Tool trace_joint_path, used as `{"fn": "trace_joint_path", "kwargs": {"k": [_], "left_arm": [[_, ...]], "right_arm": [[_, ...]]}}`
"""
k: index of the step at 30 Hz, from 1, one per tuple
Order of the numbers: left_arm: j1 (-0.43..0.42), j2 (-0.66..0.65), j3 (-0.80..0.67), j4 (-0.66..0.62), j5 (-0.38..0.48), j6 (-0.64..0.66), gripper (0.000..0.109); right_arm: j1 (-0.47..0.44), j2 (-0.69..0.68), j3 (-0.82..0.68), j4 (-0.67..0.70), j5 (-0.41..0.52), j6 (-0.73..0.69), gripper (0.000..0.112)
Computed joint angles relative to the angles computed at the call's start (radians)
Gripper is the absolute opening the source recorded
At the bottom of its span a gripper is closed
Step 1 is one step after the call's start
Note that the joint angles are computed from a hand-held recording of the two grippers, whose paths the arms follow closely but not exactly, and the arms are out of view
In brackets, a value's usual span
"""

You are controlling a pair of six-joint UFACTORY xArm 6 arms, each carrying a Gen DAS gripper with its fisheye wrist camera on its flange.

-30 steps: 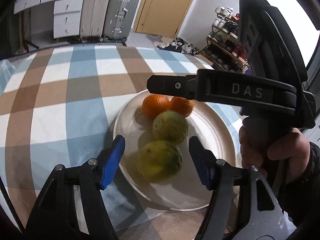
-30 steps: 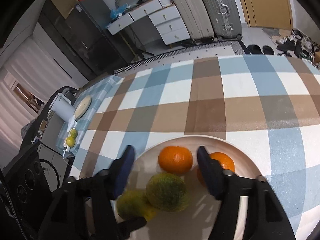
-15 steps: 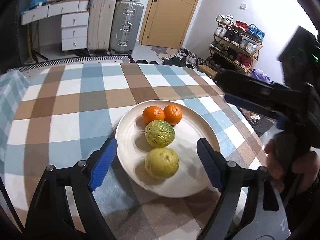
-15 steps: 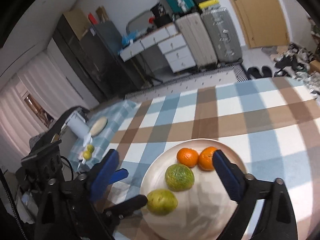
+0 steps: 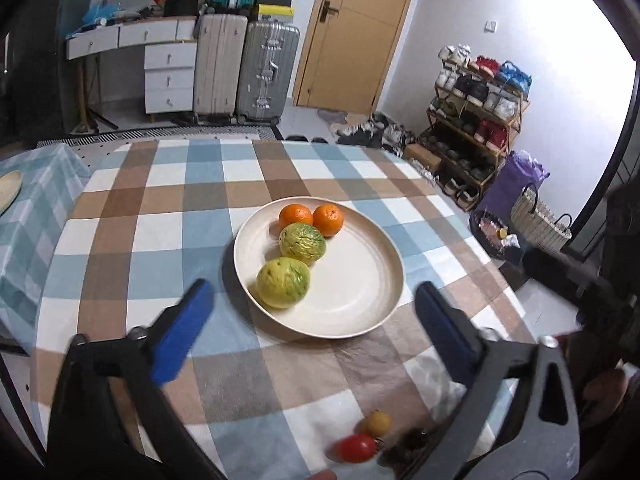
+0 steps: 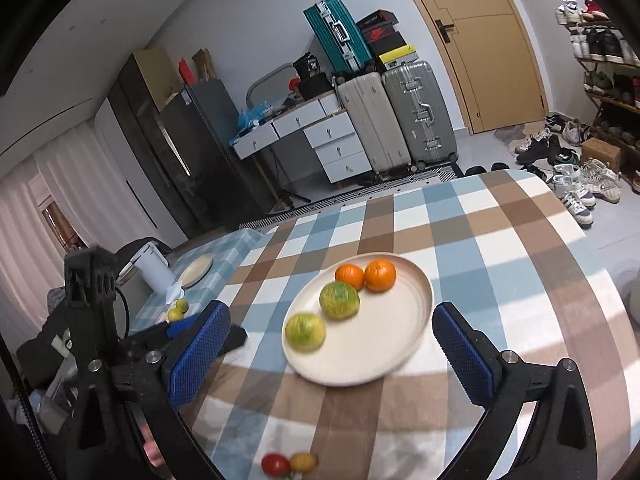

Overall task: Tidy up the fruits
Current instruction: 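Open both tools and move them back toward the remaining fruits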

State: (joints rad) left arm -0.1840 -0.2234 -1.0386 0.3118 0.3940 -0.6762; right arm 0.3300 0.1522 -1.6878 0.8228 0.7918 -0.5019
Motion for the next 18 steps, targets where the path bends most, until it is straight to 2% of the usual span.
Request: {"fn": "trace_joint_path", "kwargs": {"k": [5, 13, 18], "left_arm": [[-0.052, -0.078, 0.044, 0.123, 0.040, -0.116, 0.102], [-0.141, -0.210, 0.123, 0.301, 0.143, -0.310, 0.102], [-0.192, -0.274, 0.184, 0.330, 0.172, -0.368, 0.102]], "right_arm": [[-0.005, -0.144, 0.189, 0.011, -0.033, -0.036, 0.103], [-0.003, -0.324, 0.390, 0.023, -0.094, -0.121, 0.103], [0.004, -0.408, 0.487, 0.015, -0.122, -0.159, 0.103]]}}
